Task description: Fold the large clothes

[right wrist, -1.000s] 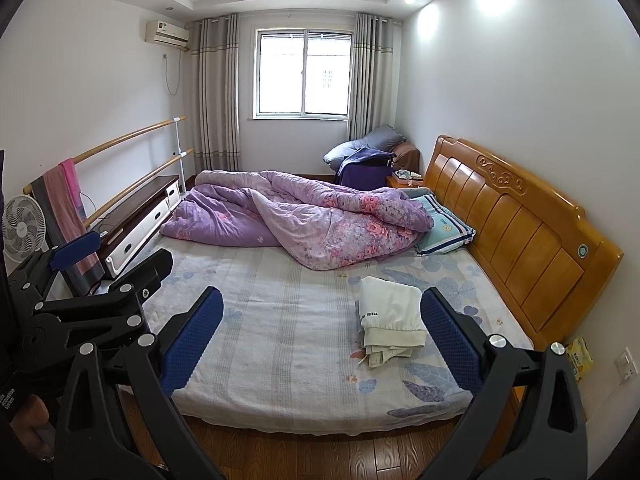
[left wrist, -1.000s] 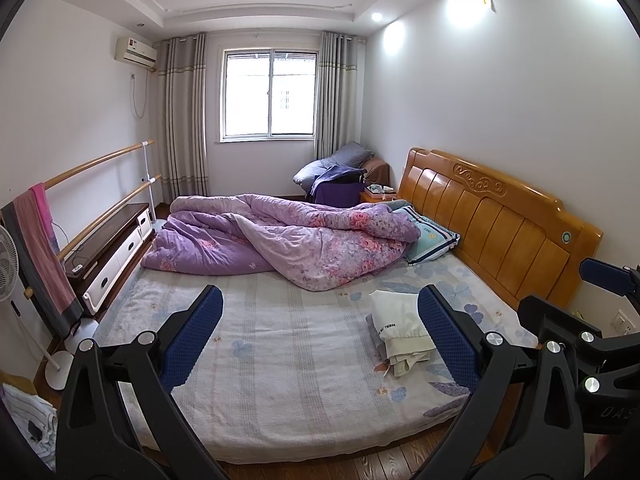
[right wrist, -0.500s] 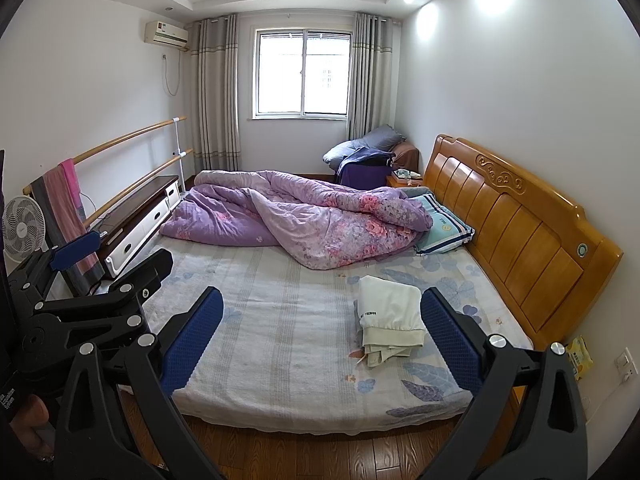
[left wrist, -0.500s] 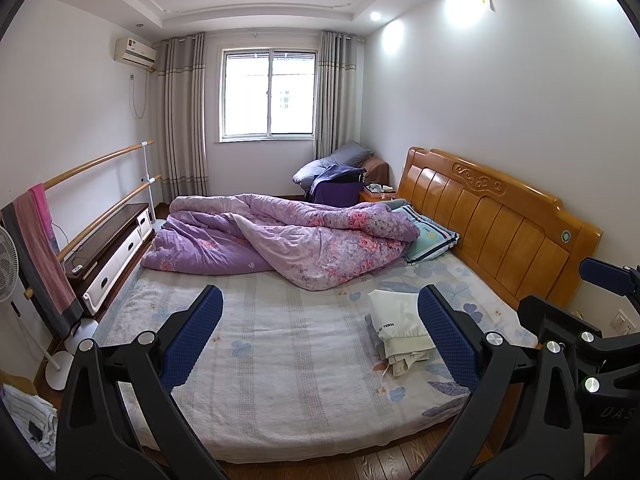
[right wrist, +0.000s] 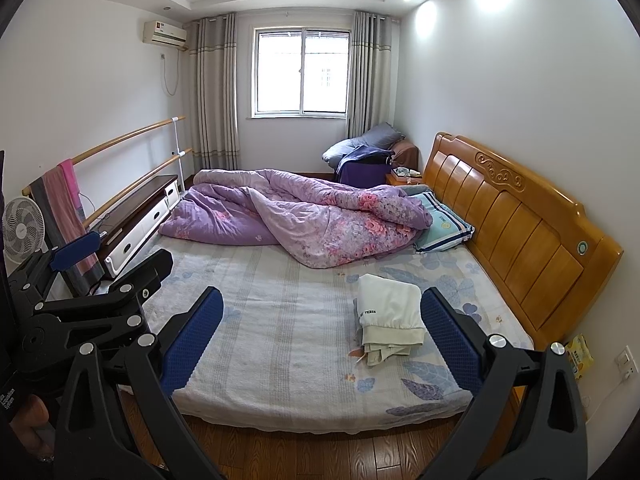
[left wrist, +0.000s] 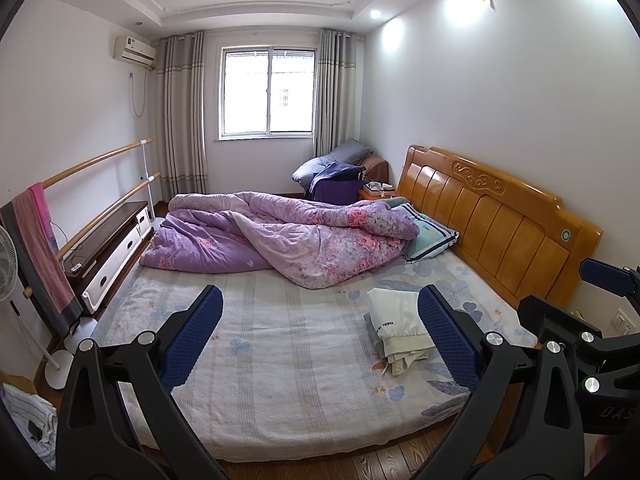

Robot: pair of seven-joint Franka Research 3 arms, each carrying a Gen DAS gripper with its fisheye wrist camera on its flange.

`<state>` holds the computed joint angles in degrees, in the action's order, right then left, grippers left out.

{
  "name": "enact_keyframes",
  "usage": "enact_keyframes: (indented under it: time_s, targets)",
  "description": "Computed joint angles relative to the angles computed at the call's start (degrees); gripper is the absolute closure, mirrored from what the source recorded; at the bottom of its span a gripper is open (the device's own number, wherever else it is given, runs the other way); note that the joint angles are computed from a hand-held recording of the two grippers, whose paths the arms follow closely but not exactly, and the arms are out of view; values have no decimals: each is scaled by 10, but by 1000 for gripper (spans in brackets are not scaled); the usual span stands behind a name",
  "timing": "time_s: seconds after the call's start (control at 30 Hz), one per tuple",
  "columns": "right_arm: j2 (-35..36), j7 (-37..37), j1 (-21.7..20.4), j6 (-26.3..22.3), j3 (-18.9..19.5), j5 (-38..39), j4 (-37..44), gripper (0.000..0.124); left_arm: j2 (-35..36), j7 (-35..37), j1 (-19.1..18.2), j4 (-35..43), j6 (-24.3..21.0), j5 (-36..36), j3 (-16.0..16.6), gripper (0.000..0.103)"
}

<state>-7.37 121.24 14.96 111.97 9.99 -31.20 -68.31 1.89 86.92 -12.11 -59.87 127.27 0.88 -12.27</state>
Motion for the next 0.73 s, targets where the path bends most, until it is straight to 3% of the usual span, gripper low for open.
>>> enact_keyframes:
  time_s: [0.5, 0.73]
  targets:
    - [15, 5, 7, -14, -3, 1, 14, 29, 26, 8, 0, 25, -16, -9, -1, 5]
    - [75, -8, 28, -36, -17, 14, 73, 29, 85, 7, 10, 95, -69, -18, 3, 5]
